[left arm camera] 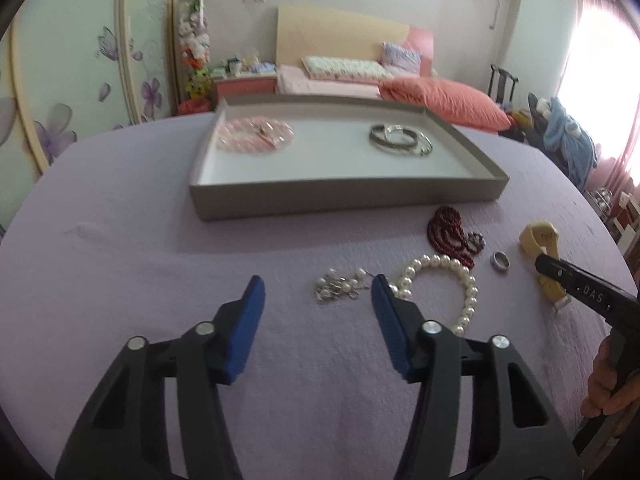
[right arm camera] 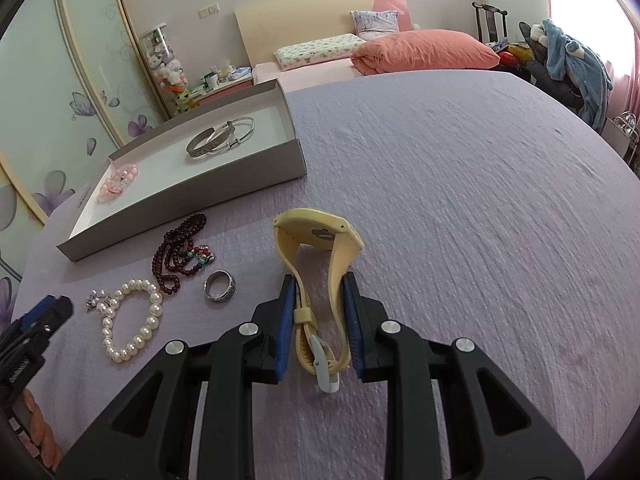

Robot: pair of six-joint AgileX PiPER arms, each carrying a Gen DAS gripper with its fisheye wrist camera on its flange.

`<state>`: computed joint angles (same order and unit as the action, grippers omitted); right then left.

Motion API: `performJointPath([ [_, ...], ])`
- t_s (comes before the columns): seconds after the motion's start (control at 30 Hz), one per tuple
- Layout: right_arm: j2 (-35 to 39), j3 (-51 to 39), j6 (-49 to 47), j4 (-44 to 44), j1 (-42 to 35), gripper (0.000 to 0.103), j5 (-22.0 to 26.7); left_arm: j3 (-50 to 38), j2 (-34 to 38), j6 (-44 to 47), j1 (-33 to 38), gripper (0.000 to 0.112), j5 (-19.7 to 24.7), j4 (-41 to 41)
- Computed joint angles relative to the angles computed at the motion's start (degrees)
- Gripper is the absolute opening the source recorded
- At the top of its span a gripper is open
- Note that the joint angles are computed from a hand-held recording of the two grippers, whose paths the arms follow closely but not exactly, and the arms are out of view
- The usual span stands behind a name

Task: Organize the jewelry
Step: 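Close the left tool on the small silver pearl pendant, then carry the silver pendant with the left tool while the right tool carries the yellow watch over the tray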

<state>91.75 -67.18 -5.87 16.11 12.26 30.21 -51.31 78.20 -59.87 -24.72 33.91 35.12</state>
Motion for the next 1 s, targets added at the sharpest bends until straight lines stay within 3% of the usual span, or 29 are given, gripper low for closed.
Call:
performJointPath([
  [0.17, 0.0, 0.1, -1.3, 1.3, -0.5, 0.025, 0.1, -2.9, 4.5, 7.8, 1.1, 0.041, 0.0, -6.7],
  [0.5, 0.2, 0.0, -2.0, 2.3, -0.6, 0.025, 0.3, -5.7, 7.1, 9.5, 0.7, 0.034, 0.5, -6.5],
  [0.63, 0.2, 0.0, -2.1, 2.3, -0.7, 0.026, 0.3, -6.9, 8.0, 9.1, 0.3, 0.017, 1.3, -5.9],
  [0.7, 0.2, 0.0, -2.1, 2.3, -0.7, 0.026, 0.3, -7.4, 8.5, 9.1, 0.4, 0.013, 1.6, -5.7],
  [1.0, 0.1, 0.1, -2.2, 2.4, -0.7, 0.026, 0.2, -6.0, 7.2, 9.3, 2.2, 0.011, -0.9, -7.6],
])
